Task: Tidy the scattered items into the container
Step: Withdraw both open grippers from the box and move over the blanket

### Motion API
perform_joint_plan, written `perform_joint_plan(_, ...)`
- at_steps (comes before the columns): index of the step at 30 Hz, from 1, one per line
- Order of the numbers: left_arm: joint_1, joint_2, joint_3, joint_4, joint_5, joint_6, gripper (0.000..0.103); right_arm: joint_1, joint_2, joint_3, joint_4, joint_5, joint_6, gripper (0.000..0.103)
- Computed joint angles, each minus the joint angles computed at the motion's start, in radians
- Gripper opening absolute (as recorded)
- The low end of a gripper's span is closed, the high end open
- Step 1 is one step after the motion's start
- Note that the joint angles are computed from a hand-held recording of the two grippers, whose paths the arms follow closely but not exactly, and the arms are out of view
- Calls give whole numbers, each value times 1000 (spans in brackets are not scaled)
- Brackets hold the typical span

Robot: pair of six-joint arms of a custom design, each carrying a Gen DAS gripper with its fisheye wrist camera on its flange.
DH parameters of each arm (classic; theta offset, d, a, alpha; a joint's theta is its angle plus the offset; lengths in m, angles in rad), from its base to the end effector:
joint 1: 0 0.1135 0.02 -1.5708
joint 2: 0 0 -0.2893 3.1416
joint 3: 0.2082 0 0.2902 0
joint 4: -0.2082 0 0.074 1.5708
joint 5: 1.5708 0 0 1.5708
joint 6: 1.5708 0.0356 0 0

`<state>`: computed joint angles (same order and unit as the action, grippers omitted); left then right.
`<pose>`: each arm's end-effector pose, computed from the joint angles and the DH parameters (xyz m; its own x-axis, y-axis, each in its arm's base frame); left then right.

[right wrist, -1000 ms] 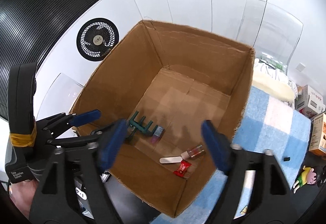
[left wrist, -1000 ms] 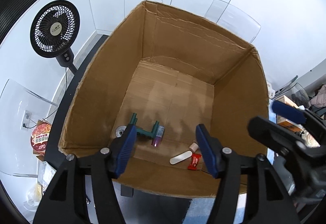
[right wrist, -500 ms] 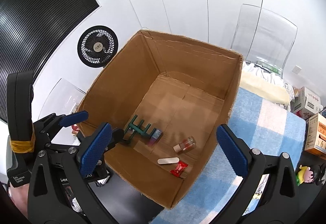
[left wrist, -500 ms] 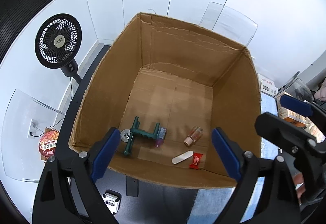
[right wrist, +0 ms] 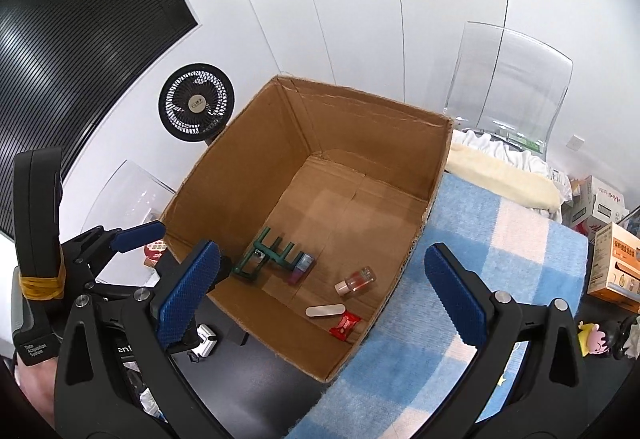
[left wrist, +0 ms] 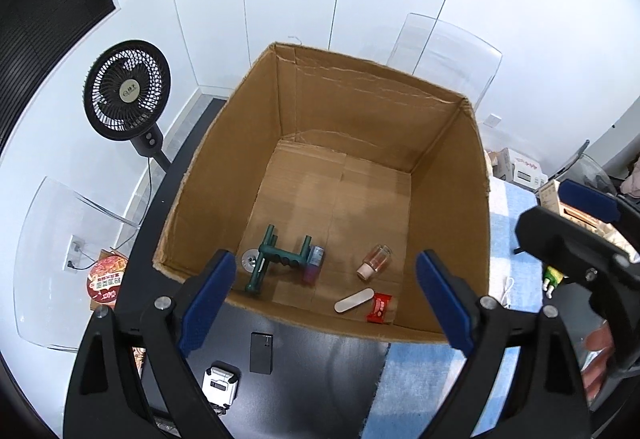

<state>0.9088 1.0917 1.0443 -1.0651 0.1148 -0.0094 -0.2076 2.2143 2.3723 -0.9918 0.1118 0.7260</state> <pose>0.1394 0.1722 0.3186 -0.5442 -0.7134 -0.4414 -0.7576 0.6440 -0.1069 0.5257 -0.1148 0.3679 -0.3572 0.7495 -0.5574 0.6891 0.6143 0.3844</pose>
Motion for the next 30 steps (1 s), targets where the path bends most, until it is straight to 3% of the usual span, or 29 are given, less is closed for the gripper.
perform_joint_plan(14,-133,-84,69,-93,-52,-96,91,34,-220,-252,65,80,8,103)
perform_joint_plan(30,-645,-92,127,-149,-251,-418,91,31,-630,-738,129,177,113,103)
